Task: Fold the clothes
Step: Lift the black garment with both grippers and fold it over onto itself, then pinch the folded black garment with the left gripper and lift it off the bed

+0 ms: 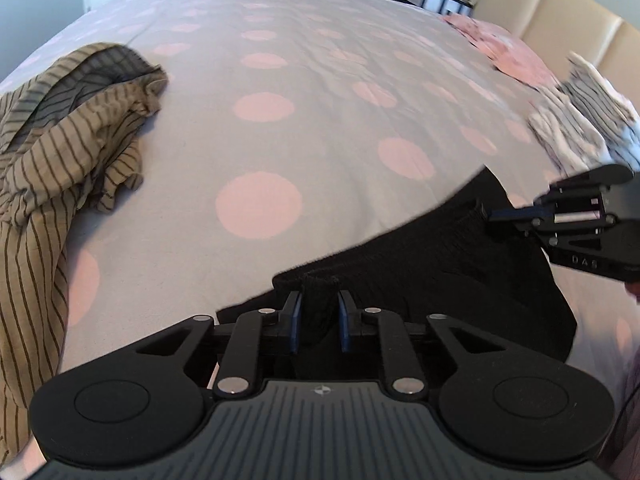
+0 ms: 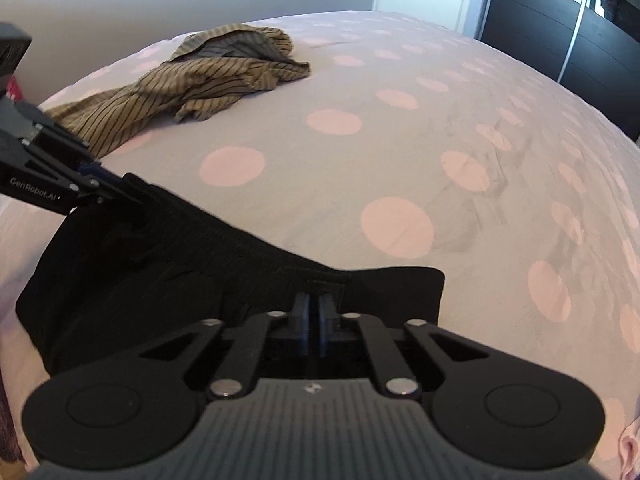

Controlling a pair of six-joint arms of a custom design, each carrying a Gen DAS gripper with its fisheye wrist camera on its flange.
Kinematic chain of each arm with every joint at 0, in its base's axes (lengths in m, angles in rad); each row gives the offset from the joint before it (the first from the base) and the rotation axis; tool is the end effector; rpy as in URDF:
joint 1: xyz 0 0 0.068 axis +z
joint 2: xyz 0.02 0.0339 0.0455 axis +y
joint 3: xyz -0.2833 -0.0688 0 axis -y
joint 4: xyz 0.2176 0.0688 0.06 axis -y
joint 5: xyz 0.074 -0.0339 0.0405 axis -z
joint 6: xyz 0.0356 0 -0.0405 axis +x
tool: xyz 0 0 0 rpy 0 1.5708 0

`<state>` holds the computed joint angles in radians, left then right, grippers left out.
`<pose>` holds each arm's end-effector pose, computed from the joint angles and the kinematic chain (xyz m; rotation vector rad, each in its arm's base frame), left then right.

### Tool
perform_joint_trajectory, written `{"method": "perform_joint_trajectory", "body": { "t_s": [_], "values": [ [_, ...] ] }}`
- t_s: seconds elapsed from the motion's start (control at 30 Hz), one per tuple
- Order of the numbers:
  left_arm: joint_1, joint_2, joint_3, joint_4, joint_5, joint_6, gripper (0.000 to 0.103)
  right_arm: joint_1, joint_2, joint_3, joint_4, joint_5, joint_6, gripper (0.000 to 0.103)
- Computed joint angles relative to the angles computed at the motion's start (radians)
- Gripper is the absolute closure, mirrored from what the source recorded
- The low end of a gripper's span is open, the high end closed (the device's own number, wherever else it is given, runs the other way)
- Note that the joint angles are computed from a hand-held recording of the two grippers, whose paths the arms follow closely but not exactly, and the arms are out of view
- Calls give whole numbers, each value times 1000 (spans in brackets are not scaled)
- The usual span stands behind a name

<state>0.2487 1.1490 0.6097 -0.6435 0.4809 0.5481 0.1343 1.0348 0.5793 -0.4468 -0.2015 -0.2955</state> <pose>0.1606 0.0238 0.2140 0.5071 2.5298 -0.3860 0.1622 0.0291 0.2298 -0.6076 2.3798 0.1787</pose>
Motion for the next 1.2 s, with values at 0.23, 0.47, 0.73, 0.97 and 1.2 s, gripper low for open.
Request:
{"method": "perform_joint_trajectory", "body": {
  "t_s": [0.23, 0.47, 0.73, 0.97, 1.2],
  "values": [
    [-25, 103, -16, 97, -43, -49, 87, -14, 132, -39, 146, -7, 31, 99],
    [7, 87, 16, 37, -46, -76, 70, -61, 99, -14, 95, -59, 53, 86],
    [201, -41, 22, -151, 8, -62, 37, -282, -11, 63, -100, -202, 94, 29],
    [347, -27, -28, -200, 31, 26, 37, -486, 99, 63, -234, -313, 81, 22],
    [367, 86, -78, -151, 80, 18, 37, -492, 167, 16, -233, -406, 117, 14]
  ]
}}
